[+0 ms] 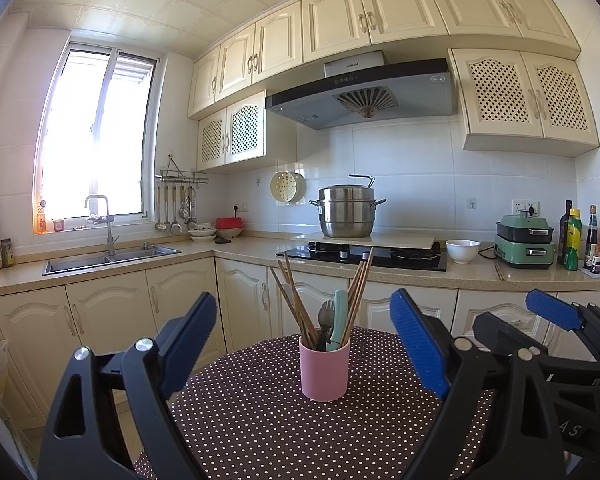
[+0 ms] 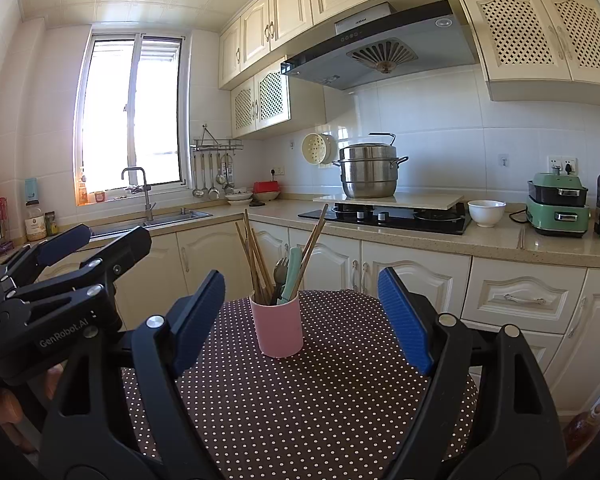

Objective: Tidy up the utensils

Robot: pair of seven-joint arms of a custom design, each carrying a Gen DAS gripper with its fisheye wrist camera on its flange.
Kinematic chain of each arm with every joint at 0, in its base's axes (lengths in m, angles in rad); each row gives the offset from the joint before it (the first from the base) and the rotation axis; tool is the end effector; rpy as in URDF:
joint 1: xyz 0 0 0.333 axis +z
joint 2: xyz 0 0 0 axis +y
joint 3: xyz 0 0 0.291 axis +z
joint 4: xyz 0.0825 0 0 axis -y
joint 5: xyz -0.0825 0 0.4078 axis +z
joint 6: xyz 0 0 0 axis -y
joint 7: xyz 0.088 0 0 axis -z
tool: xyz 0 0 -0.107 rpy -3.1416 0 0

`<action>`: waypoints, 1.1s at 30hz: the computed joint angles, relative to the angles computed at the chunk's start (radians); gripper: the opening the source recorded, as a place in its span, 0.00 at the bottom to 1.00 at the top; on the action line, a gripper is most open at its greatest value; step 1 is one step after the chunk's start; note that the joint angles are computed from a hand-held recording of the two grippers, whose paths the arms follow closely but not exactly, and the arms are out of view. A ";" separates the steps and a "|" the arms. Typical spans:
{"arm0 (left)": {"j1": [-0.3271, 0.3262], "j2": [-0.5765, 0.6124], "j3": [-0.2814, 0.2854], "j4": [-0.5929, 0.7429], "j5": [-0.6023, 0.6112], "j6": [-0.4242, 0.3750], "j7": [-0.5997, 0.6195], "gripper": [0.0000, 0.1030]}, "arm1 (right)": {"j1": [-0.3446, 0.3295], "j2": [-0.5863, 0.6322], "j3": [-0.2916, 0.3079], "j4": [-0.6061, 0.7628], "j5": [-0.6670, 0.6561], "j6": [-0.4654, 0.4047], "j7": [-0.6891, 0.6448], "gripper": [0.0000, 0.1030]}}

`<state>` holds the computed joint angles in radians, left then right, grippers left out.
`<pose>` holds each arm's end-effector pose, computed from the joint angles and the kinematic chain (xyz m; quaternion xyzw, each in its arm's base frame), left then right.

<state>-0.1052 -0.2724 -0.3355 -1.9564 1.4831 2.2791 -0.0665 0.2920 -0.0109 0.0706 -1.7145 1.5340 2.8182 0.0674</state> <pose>0.5036 -0.2347 0.6467 -0.6163 0.4010 -0.3516 0.5794 0.5999 0.1750 0.6373 -0.6696 0.3470 -0.2581 0.6039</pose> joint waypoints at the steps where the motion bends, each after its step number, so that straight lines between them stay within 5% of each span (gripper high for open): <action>1: 0.000 0.000 0.000 0.000 0.001 -0.001 -0.001 0.84 | 0.000 0.002 0.000 0.003 -0.002 0.000 0.003 0.76; 33: -0.004 0.050 0.026 0.031 -0.024 0.006 0.014 0.84 | -0.021 0.077 0.019 0.063 -0.103 -0.028 0.117 0.76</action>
